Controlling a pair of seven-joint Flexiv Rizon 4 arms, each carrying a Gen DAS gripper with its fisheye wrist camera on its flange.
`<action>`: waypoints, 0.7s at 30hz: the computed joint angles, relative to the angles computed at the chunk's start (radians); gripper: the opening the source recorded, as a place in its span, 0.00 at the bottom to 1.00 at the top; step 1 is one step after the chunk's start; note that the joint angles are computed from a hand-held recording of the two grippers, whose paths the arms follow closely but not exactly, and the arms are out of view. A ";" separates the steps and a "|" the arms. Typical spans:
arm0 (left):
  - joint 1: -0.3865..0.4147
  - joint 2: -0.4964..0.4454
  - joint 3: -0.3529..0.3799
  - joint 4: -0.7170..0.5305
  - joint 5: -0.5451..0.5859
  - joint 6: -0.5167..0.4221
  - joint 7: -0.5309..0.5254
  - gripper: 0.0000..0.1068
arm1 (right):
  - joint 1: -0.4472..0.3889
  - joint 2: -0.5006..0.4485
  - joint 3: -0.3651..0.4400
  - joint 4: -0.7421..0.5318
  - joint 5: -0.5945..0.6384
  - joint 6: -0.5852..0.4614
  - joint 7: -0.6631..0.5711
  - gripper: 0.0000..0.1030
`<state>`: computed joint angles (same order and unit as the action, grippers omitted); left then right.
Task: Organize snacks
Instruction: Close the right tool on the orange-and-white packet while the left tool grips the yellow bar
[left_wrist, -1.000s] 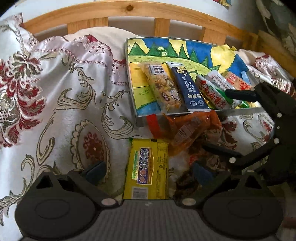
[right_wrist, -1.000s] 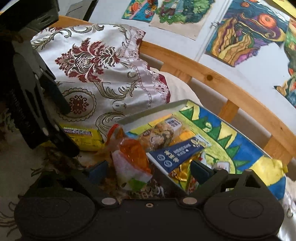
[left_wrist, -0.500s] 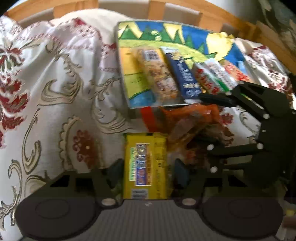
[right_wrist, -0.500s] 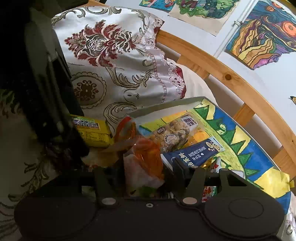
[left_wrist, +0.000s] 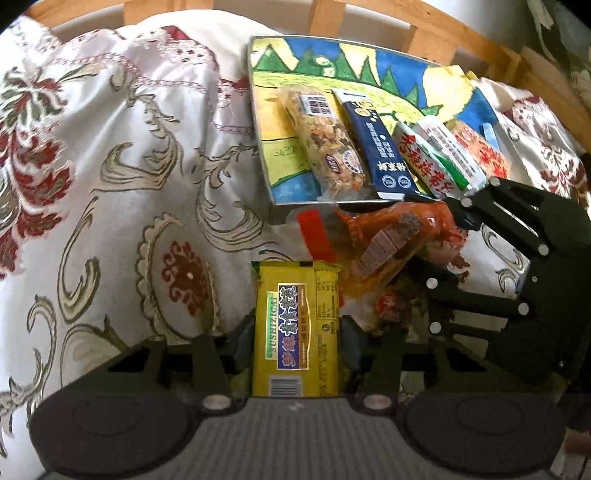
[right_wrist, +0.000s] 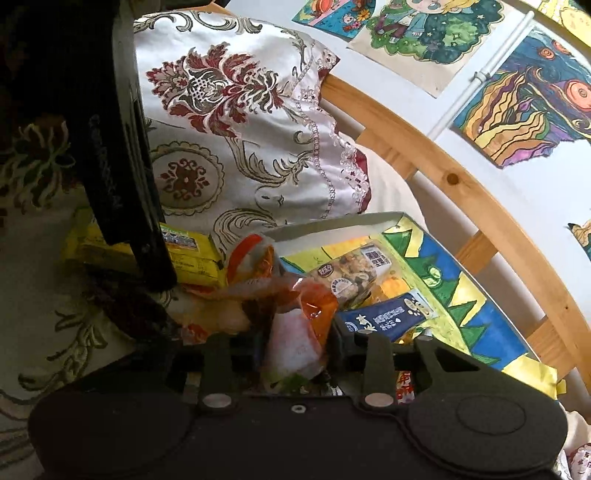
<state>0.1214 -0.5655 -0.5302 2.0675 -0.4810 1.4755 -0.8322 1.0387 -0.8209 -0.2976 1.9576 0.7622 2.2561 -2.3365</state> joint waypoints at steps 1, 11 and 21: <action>0.007 0.002 -0.009 0.007 -0.008 0.008 -0.006 0.49 | -0.005 0.003 0.007 0.001 0.001 0.009 0.008 0.35; 0.175 -0.018 -0.207 0.087 0.004 0.151 -0.089 0.49 | -0.116 0.026 0.165 0.039 -0.016 0.201 0.043 0.35; 0.203 -0.094 -0.283 0.027 0.135 0.262 -0.192 0.49 | -0.200 0.044 0.256 0.034 -0.002 0.304 0.007 0.35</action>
